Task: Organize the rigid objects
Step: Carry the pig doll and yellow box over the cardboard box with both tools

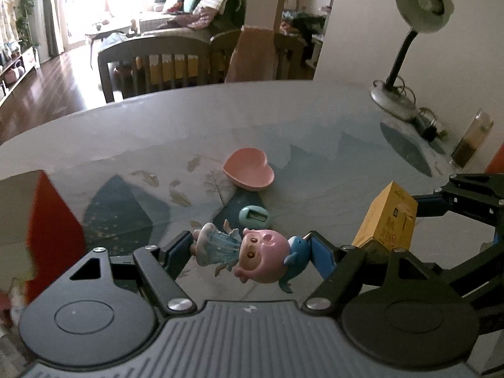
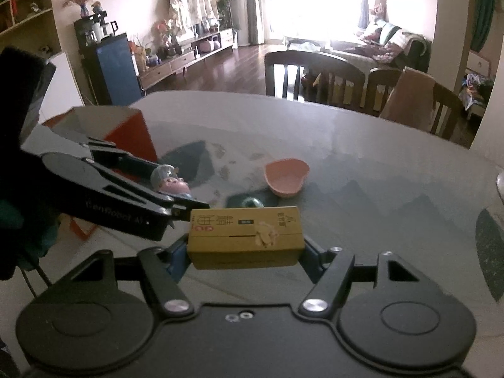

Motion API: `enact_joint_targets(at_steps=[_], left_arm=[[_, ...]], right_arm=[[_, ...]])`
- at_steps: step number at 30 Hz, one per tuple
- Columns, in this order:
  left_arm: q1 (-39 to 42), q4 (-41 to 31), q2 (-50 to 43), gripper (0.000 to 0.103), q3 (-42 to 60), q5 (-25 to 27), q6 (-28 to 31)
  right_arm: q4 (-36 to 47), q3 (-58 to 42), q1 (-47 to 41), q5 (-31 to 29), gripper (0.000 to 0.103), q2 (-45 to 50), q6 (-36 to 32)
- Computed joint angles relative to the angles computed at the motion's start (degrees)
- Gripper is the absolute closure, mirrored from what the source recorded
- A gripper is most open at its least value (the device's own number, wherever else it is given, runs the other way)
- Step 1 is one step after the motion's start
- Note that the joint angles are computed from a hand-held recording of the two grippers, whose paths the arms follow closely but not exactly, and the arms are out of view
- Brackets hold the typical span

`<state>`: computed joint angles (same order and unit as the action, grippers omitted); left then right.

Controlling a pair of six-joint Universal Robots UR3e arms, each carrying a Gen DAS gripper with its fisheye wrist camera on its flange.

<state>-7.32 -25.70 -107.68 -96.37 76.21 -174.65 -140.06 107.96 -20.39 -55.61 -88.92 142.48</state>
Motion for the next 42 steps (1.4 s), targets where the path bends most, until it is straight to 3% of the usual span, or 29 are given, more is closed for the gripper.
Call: enact_joint_targets(at_steps=[8, 18, 31, 42], left_arm=[[5.9, -2.9, 12.1, 0.024, -7.3, -3.1, 2.5], [18.8, -9.1, 26.8, 0.024, -15.3, -11.3, 10.3], [41.1, -26.0, 41.4, 0.024, -19.5, -24.1, 26.6], [57.5, -38.7, 43.5, 0.024, -19.0, -29.4, 40.7]], right_arm=[[1.0, 0.3, 4.7, -1.1, 0.034, -5.9, 3.9], [-1.8, -3.3, 15.1, -6.0, 0.034, -6.2, 12.0], [-6.0, -12.0, 29.3, -14.0, 0.034, 1.6, 20.0], [-6.4, -25.2, 39.1, -19.6, 0.034, 14.7, 25.3]])
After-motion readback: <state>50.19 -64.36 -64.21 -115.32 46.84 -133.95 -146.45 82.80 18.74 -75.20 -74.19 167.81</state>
